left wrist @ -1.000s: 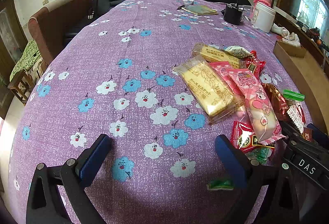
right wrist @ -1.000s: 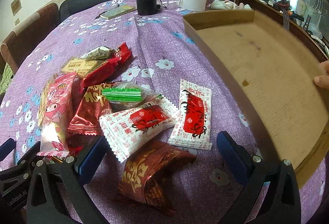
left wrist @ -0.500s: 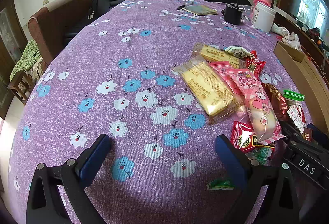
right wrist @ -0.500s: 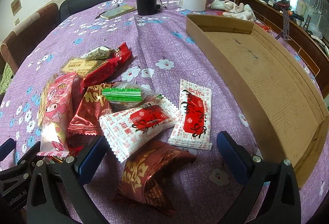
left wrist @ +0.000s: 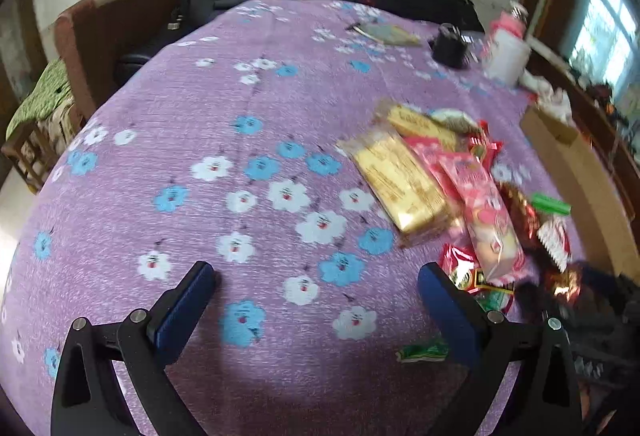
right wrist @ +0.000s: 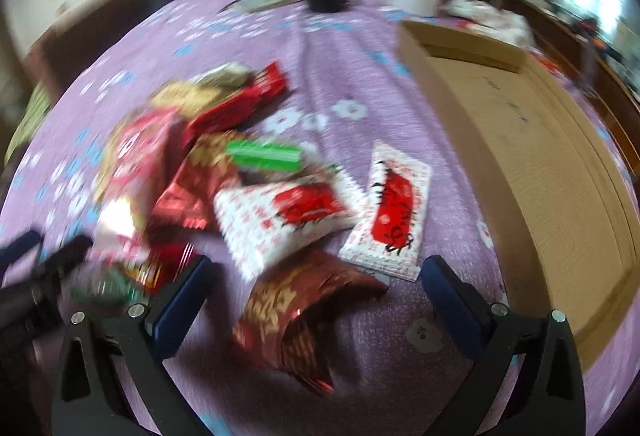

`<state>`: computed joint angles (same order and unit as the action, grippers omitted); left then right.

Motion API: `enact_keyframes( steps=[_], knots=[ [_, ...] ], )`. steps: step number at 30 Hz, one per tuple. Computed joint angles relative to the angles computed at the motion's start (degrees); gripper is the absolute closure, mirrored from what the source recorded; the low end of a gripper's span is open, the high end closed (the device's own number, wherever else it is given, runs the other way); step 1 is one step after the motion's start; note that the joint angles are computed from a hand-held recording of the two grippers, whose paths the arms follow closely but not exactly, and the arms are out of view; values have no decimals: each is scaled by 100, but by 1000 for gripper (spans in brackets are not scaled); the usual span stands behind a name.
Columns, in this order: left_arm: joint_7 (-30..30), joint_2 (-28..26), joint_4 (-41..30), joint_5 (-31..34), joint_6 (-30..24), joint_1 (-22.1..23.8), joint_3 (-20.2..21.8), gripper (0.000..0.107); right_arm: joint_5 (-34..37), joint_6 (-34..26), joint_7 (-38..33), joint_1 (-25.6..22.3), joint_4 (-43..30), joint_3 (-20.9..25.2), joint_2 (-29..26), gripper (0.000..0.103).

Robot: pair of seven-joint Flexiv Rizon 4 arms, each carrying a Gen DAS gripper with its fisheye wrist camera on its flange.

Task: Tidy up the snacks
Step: 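Grasp the green-wrapped sweet with the left gripper while the right gripper grasps a red foil candy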

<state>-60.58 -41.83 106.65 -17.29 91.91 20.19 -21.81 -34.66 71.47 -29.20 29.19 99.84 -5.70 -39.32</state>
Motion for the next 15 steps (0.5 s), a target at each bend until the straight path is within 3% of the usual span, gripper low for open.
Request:
enact_keyframes(
  steps=[2, 6, 9, 10, 12, 14, 15],
  knots=[
    [34, -5, 125, 37, 202, 224, -240, 4, 46, 104, -296, -141, 160, 166, 109, 0],
    [16, -98, 186, 305, 495, 508, -598, 4, -245, 939, -185, 77, 795, -274, 457, 0],
    [-87, -163, 227, 544, 638, 791, -883, 10, -175, 1496, -468, -32, 1042, -246, 643, 3],
    [-139, -172, 227, 599, 632, 845, -921, 13, -119, 1593, -561, -36, 1100, -248, 706, 9],
    [-199, -196, 215, 660, 465, 1001, -1060, 29, 64, 1647, -901, -224, 1081, -24, 769, 19],
    [-169, -228, 154, 605, 111, 1137, -1203, 34, 340, 1431, -1092, -380, 1002, 220, 805, 39],
    [-134, -238, 144, 540, -8, 1189, -1263, 41, 501, 1288, -1266, -546, 897, 434, 768, 42]
  ],
)
